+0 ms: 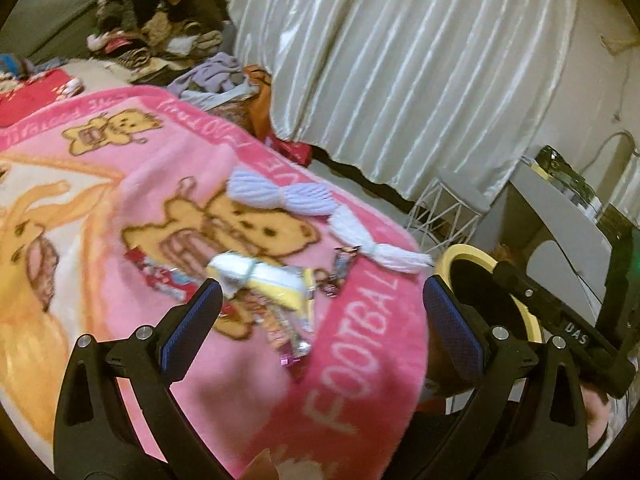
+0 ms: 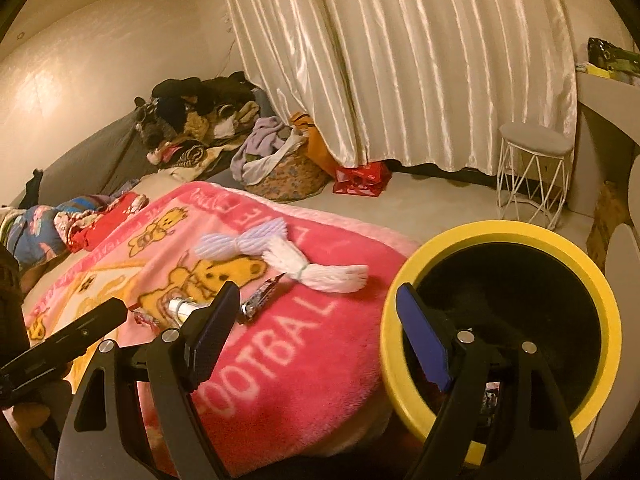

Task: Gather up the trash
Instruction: 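Move both open tools back over the blanket toward the remaining snacks, then grasp the brown snack bag with the left tool while the right tool grasps the dark chocolate bar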

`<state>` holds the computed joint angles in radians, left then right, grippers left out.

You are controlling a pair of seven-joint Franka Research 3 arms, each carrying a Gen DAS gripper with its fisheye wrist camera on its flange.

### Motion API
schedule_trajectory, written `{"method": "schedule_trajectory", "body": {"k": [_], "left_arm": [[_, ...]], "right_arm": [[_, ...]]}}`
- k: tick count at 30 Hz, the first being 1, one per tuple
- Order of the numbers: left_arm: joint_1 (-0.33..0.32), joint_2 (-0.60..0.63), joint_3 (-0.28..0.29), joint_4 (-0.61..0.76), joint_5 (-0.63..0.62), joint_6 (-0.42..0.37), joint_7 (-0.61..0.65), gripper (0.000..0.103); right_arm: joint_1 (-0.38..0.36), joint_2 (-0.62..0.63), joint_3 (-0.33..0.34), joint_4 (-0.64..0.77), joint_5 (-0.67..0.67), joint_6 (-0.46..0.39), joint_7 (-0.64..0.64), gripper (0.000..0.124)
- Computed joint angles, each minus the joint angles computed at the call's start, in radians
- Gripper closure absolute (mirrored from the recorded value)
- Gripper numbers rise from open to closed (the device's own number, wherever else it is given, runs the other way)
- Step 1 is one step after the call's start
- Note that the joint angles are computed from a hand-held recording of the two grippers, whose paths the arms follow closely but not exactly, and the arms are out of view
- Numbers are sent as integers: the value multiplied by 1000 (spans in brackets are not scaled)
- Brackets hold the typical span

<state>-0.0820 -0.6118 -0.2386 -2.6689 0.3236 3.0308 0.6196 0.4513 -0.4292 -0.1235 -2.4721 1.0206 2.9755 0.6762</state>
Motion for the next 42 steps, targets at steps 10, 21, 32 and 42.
{"method": "schedule_trajectory", "body": {"k": [10, 21, 32, 42], "left_arm": [[-18, -53, 71, -75, -47, -38, 15, 11], [-166, -20, 200, -98, -176, -31, 123, 33], [-265, 87, 212, -39, -289, -44, 249, 58], [-278, 128, 215, -24, -353, -55, 305, 77]], "right_arm": [[3, 40, 51, 17, -51, -5, 40, 46], [-13, 151, 93, 96, -123, -12, 127, 56], [-106, 302, 150, 241, -231, -189, 273, 71], [-139, 423, 195, 338, -359, -262, 415, 93]]}}
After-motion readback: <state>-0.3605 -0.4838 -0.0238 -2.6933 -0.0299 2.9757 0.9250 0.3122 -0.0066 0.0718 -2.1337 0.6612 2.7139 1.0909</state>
